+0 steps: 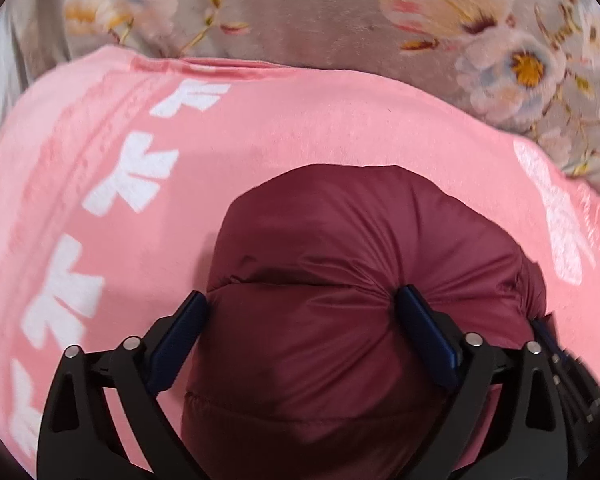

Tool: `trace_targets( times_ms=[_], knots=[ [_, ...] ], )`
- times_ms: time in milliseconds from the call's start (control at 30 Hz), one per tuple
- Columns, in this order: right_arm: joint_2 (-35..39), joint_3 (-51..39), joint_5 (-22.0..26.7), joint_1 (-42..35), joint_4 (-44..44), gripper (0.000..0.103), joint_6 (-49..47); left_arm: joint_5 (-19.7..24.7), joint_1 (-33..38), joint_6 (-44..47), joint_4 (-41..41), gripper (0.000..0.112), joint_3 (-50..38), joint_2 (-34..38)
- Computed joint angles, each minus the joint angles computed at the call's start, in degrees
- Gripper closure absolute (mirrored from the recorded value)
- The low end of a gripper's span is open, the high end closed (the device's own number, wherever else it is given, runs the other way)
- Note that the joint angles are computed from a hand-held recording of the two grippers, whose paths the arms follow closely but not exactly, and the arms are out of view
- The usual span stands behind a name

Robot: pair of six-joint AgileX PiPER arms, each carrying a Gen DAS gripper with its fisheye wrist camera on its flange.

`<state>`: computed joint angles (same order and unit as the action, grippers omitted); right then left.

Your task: Fold large clothes

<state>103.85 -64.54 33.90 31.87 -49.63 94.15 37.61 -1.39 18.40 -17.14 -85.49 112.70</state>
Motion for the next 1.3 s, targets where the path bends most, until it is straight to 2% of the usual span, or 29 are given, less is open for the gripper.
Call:
trace_targets(
  times_ms=[200, 300, 400, 467, 500, 567, 667, 733, 867, 1100, 1300],
  knots=[
    [0.00, 2.12, -4.93, -1.68, -1.21, 0.097, 2.03, -7.78, -1.67, 0.19, -0.55, 0.014, 5.19, -0.35],
    [-0.30, 3.39, -9.34, -3.76, 0.59, 0.097, 1.23, -7.34, -1.76, 0.17, -1.09, 0.014, 4.37, 0.76],
    [-2.16, 4.37, -10.55, -4.62, 4.58, 0.097, -2.45, -5.35, -1.03, 1.57, -2.47, 0.014, 3.35, 1.12],
    [-6.52, 6.01, -7.81, -3.00, 6.92, 0.094, -3.72, -1.95, 0.27, 3.26, -2.28, 0.014, 3.77, -1.06],
    [-11.42, 8.77, -7.19, -0.59, 6.22, 0.087, -2.78, -2.00, 1.51, 6.23, -3.81, 0.015, 6.65, -4.45],
    [-16.05, 9.90, -2.22, 4.62, 7.73, 0.087, -5.28, -3.33, 3.14, 11.07, -4.64, 0.015, 13.30, -11.57],
    [-17.13, 9.58, 2.11, 9.72, 12.84, 0.087, -10.20, -3.02, 4.01, 14.40, -2.16, 0.015, 21.34, -19.75],
    [-16.14, 10.17, 5.48, 13.09, 13.18, 0.087, -8.78, -2.35, 4.01, 14.13, 0.17, 0.015, 25.19, -22.30],
    [-17.03, 13.64, 7.59, 17.74, 10.71, 0.087, -1.20, -4.63, 5.73, 12.16, 2.19, 0.014, 30.35, -24.15],
    [-19.51, 17.56, 11.11, 23.65, 8.08, 0.085, 9.18, -3.89, 9.59, 13.38, 0.38, 0.014, 34.09, -27.25],
    [-20.03, 16.09, 19.46, 29.17, 8.78, 0.084, 11.11, -2.64, 11.40, 14.10, -0.45, 0.014, 37.21, -31.33]
  ],
)
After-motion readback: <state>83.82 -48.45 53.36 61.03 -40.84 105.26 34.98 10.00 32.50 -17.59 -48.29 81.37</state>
